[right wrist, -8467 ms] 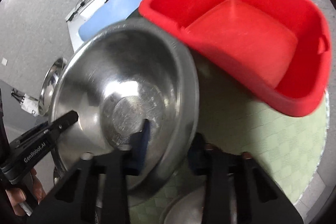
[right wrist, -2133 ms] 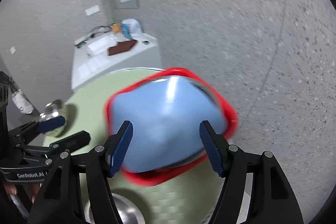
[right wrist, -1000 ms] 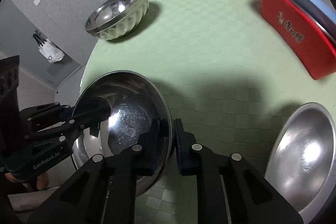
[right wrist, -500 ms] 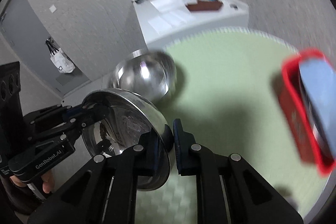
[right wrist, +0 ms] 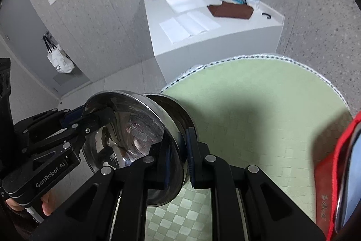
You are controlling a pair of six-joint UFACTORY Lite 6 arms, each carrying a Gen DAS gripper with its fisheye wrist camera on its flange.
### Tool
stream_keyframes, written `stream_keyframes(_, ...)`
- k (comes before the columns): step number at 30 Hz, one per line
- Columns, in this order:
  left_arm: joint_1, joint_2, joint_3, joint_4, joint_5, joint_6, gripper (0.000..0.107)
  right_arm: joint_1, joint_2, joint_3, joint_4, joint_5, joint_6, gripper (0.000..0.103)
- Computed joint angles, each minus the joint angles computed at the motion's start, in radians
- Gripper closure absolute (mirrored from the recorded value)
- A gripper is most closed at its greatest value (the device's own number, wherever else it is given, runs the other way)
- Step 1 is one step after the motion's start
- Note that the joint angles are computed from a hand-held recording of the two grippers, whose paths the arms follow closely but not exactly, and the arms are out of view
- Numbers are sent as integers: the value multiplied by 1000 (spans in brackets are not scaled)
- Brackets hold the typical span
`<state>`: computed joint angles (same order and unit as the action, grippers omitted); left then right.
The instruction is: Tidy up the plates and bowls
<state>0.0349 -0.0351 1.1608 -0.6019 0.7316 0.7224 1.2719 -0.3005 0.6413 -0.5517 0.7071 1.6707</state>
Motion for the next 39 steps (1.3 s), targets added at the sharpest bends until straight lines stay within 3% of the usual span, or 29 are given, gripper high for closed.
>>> stream_keyframes(5, -60, 104, 59, 50, -42, -78, 95, -42, 50, -10, 27, -43, -52, 91)
stream_keyframes(12, -88, 183, 86, 58, -94, -102, 96, -29, 111, 21, 12, -14, -57, 91)
stream_keyframes(16, -91, 180, 72, 55, -106, -97, 90, -19, 108, 14, -9, -16, -27, 90)
stream_keyframes(22, -82, 134, 15, 26, -108, -64, 77, 7, 91, 11, -32, 1, 14, 87)
stream_keyframes(24, -74, 109, -5, 6, -102, -45, 69, 22, 91, 15, -41, 13, 31, 78)
stream_keyframes(26, -58, 67, -40, -5, -112, -33, 51, 40, 73, 4, -61, 28, 71, 66)
stream_keyframes(28, -52, 54, -53, -12, -104, -33, 45, 58, 43, -15, -72, 44, 106, 65)
stream_keyframes(30, -46, 25, -78, -9, -97, -33, 45, 77, 17, -26, -77, 59, 134, 65)
stream_keyframes(34, -57, -72, -130, 46, -101, -102, 44, 173, -52, -31, -79, 164, 218, 61)
stream_keyframes(39, -139, -366, -262, 194, -102, -319, 35, 440, -183, 2, -72, 469, 399, 49)
